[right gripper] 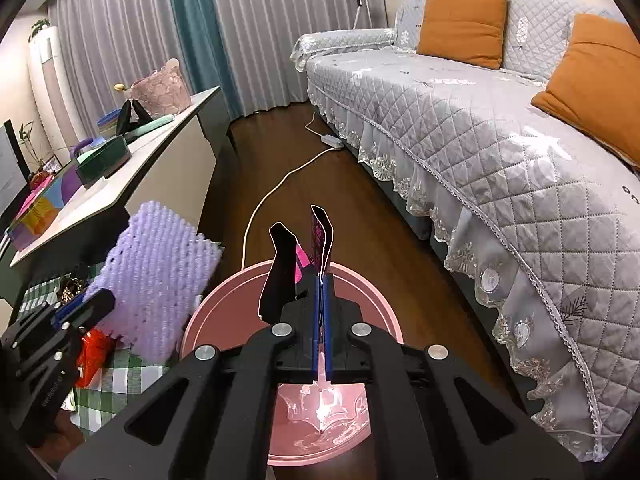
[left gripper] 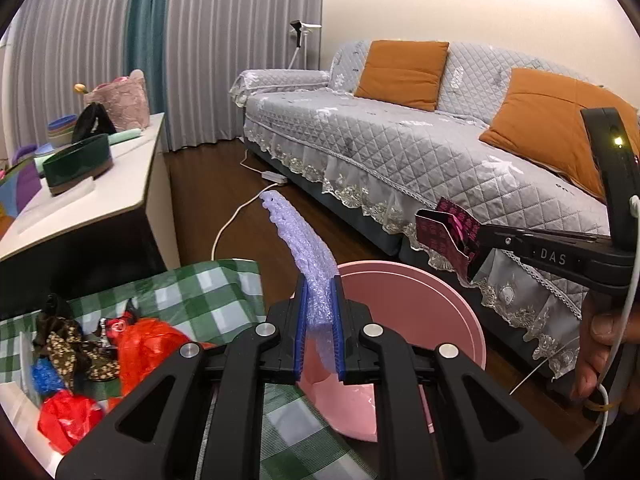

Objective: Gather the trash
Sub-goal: 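Carry the foam net and the card over the pink bucket with both grippers, then open both grippers to drop the foam net and card into the bucket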

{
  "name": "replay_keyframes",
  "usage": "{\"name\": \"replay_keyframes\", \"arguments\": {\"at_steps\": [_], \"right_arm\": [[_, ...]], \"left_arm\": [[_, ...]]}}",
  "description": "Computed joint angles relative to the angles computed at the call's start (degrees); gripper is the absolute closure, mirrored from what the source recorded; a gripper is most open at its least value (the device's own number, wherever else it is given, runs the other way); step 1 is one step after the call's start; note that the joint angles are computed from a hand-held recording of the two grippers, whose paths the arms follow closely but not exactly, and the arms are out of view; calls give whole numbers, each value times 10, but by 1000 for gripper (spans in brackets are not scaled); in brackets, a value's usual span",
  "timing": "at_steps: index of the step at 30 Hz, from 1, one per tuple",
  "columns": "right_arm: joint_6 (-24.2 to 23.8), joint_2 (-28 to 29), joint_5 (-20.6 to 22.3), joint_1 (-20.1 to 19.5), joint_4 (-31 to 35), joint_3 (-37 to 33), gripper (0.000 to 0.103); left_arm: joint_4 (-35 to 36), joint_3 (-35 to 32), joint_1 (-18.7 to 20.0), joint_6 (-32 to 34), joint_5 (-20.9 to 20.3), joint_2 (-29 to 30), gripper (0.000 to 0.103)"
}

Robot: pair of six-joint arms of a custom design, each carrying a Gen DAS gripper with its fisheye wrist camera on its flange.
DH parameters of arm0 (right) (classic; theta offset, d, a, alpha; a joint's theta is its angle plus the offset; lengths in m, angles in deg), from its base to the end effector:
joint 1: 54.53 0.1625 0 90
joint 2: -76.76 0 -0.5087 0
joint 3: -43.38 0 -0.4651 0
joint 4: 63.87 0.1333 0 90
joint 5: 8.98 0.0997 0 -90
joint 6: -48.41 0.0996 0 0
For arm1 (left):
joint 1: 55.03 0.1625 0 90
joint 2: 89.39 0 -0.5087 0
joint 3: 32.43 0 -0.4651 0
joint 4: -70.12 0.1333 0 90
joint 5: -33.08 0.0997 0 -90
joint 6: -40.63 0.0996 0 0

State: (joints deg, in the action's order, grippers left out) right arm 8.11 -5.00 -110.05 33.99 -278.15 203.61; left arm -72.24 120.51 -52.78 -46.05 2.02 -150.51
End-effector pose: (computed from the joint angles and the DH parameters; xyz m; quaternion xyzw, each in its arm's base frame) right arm 0.1062 -0.3083 0.2136 0.2693 -0.8772 0.3302 0.2211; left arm -0.2664 -0.2293 0.0400 0.1737 0.8179 -0.4483 0.3161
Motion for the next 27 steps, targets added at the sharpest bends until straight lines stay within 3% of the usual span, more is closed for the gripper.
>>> {"name": "replay_keyframes", "arguments": {"at_steps": [8,27], "right_arm": [[-1,3,1,-2,0,-2,101],[-2,3,3,-5,-1,-2,101]], "left_arm": [[-50,-1,11,32,-1,23,92],[-60,-5,16,50,3,25,92]]}}
